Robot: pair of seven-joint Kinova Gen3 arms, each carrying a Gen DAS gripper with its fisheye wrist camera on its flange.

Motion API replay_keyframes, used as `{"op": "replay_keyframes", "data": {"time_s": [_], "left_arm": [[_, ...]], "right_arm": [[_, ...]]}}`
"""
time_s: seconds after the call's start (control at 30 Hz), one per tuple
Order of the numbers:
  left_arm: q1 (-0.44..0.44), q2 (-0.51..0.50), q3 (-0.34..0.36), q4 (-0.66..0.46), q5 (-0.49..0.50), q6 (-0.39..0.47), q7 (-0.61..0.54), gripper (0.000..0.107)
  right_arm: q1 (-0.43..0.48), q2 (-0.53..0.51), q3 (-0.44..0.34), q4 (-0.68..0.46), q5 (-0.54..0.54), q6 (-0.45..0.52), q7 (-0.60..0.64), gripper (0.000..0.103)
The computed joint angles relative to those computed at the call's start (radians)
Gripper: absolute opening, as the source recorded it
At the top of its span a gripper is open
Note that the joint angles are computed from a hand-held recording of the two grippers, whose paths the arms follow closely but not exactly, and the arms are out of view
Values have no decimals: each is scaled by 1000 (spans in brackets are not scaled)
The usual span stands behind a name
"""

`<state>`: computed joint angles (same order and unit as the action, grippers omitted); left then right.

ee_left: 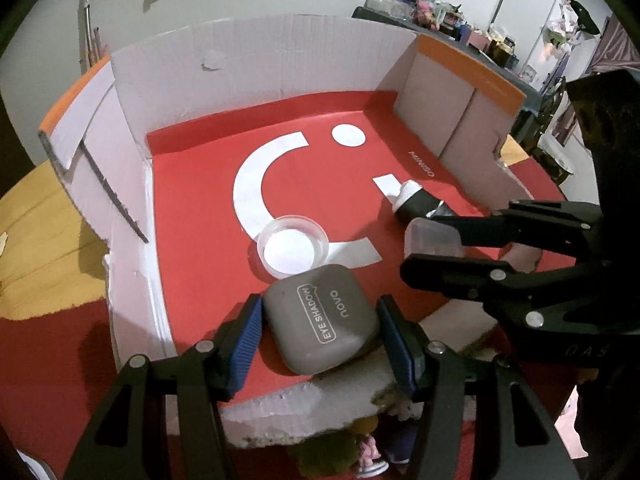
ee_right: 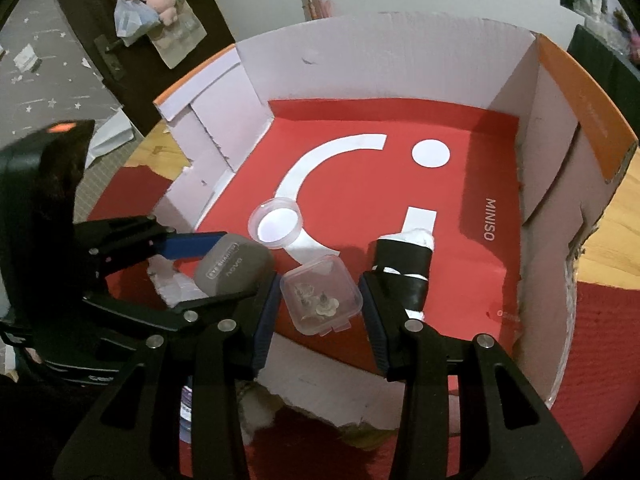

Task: Organize objects
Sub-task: 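Carry the grey case with left gripper into the box while right gripper carries the coin box in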

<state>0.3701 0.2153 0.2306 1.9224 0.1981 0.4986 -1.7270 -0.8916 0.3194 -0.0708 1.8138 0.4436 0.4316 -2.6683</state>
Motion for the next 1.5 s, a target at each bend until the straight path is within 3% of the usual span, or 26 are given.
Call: {"op": "replay_keyframes", "data": {"time_s": [0.13, 0.33, 0.57, 0.8, 1.5], "left_arm": [[5, 13, -7, -15, -9, 2, 15, 60], [9, 32, -22, -23, -27, -34, 62, 60], [75, 50, -67, -24, -133, -96, 200, 60], [176, 55, -137, -14, -315, -131, 383, 60], [160, 61, -110, -18, -367, -133, 436, 60]], "right_arm": [[4, 9, 2, -17, -1, 40, 7, 39], [-36, 25, 37, -32, 97, 112, -90, 39], [-43, 47, 30, -42, 176, 136, -161, 39], [-55, 58, 31, -43, 244, 180, -230, 39], [-49, 64, 11, -38, 285, 187, -262, 39]]}}
